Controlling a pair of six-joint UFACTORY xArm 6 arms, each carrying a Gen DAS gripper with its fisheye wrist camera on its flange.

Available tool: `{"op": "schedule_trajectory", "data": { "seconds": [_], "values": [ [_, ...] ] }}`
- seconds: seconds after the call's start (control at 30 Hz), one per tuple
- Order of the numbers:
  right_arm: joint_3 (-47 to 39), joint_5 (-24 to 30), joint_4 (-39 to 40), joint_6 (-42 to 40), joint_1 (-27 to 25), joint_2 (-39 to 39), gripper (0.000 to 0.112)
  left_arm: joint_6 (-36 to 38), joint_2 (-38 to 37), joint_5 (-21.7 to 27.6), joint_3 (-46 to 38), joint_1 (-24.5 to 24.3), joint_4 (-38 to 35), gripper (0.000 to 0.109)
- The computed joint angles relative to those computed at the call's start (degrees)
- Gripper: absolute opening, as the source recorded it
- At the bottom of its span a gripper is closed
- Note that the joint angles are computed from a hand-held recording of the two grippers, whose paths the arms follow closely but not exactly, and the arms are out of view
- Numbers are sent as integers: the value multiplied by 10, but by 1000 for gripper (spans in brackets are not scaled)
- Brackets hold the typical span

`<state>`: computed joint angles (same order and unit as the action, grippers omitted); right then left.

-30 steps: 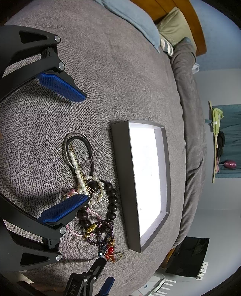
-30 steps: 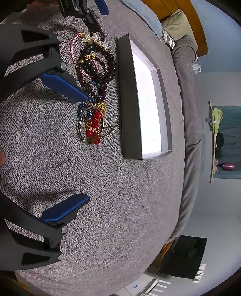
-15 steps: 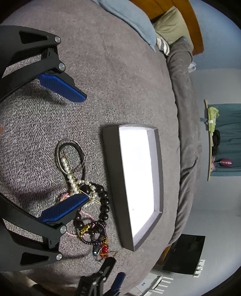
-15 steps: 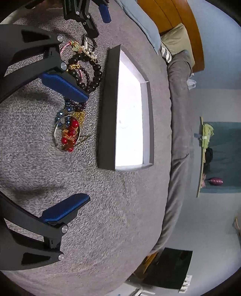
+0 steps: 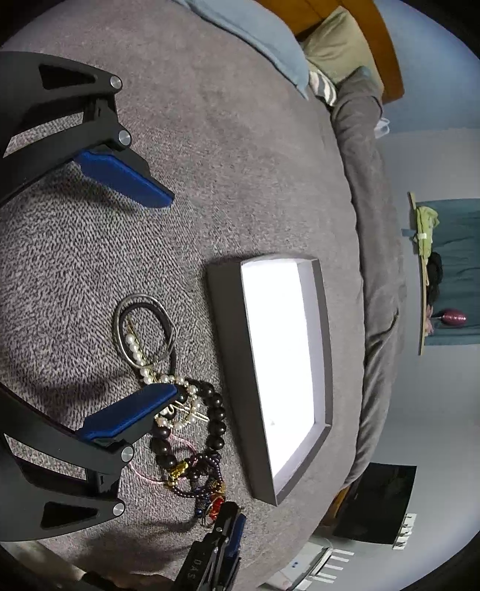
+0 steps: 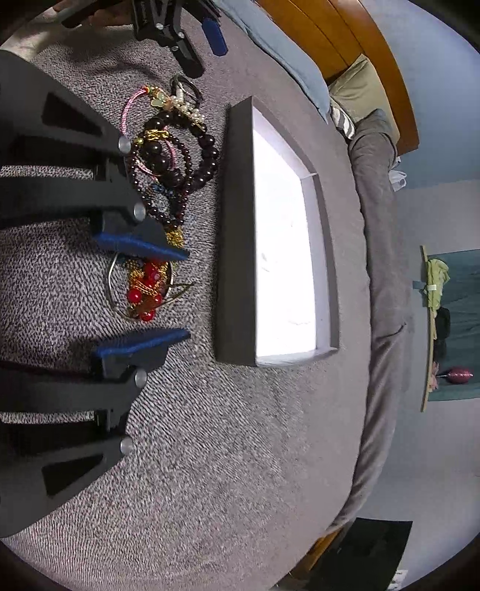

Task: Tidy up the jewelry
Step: 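Close the right tool on the red-bead gold tassel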

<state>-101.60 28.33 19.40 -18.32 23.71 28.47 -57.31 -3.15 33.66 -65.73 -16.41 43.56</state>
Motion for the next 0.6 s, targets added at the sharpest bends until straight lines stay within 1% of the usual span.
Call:
{"op": "schedule_trajectory", "data": {
  "seconds": [0.03, 0.07, 0.13, 0.17, 0.23, 0.3, 0.37, 0.43, 0.47, 0.6],
  "values": [
    [0, 1, 5, -2, -1, 0, 27, 4, -1, -1, 2, 2, -5, 96],
    [3, 1, 16, -12, -1, -3, 26, 10, -2, -3, 4, 4, -12, 96],
    [10, -10, 20, -17, -1, -7, 15, 28, -3, -9, 9, 9, -37, 96],
    [13, -15, 25, -23, -1, -9, 14, 41, -4, -15, 12, 12, -55, 96],
    [24, -25, 43, -41, 0, -16, 5, 62, -6, -23, 17, 15, -81, 96],
    [38, -42, 72, -64, 1, -27, 4, 83, -10, -27, 25, 16, -99, 96],
    [51, -58, 102, -89, 3, -38, 1, 93, -17, -35, 35, 18, -110, 93],
    [58, -71, 126, -108, 4, -45, 1, 107, -19, -45, 39, 20, -125, 83],
    [64, -78, 143, -122, 4, -50, 1, 118, -18, -49, 39, 20, -136, 82],
    [69, -85, 180, -147, 3, -60, 0, 149, -13, -58, 36, 10, -151, 81]
  ]
}}
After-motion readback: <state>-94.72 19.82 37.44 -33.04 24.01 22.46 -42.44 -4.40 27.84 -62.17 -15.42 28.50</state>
